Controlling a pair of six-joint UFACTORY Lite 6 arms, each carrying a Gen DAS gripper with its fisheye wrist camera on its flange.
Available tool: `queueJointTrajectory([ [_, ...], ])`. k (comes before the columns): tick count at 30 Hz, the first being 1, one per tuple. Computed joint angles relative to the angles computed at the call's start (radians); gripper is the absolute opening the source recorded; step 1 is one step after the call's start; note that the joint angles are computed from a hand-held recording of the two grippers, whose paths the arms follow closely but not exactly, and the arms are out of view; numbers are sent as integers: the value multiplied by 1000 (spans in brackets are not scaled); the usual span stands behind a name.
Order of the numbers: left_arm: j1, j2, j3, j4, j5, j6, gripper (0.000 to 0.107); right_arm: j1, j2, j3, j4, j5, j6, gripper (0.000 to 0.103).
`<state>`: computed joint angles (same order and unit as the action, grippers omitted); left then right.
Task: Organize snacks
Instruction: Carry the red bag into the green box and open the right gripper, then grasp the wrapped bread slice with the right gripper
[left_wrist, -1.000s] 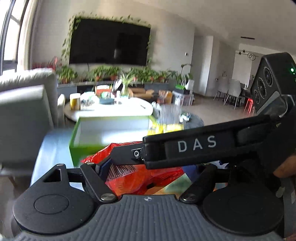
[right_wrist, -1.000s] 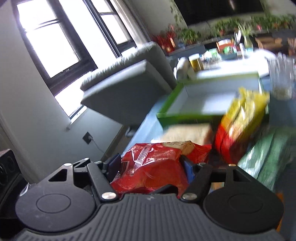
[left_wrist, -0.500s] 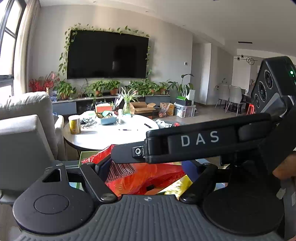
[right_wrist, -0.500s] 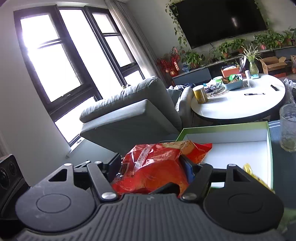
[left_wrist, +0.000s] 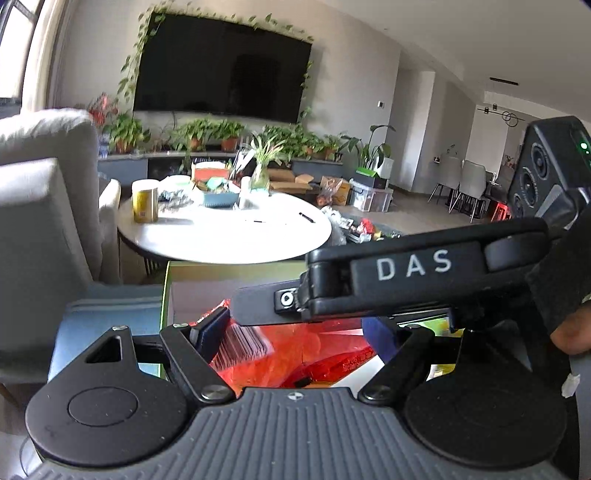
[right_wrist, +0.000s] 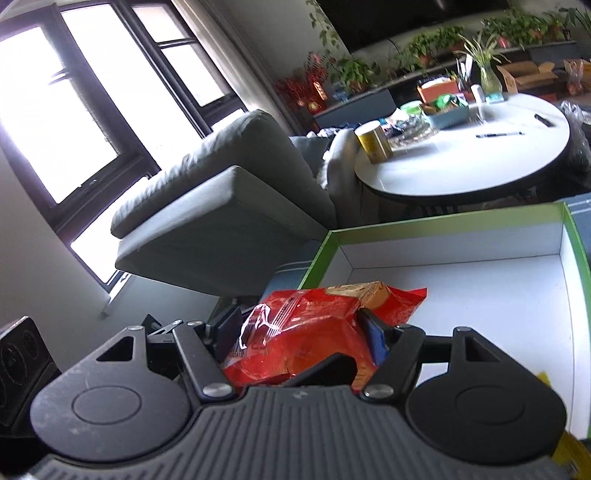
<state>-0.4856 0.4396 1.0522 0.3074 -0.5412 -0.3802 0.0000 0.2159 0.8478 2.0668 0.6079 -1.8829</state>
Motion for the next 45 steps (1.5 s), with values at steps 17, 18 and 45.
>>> queueJointTrajectory([
  [17,-5,-55,-172,-24,-5,-16,76,95,48,-27,-96,-170,132,89],
  [18,-12,-75,-196,-30,-6,-18,76,102,21,-45,-104,-186,138,89],
  [45,-253,-625,-767,-624,-1,147,80,138,-700,-660,54,-197,76,89],
])
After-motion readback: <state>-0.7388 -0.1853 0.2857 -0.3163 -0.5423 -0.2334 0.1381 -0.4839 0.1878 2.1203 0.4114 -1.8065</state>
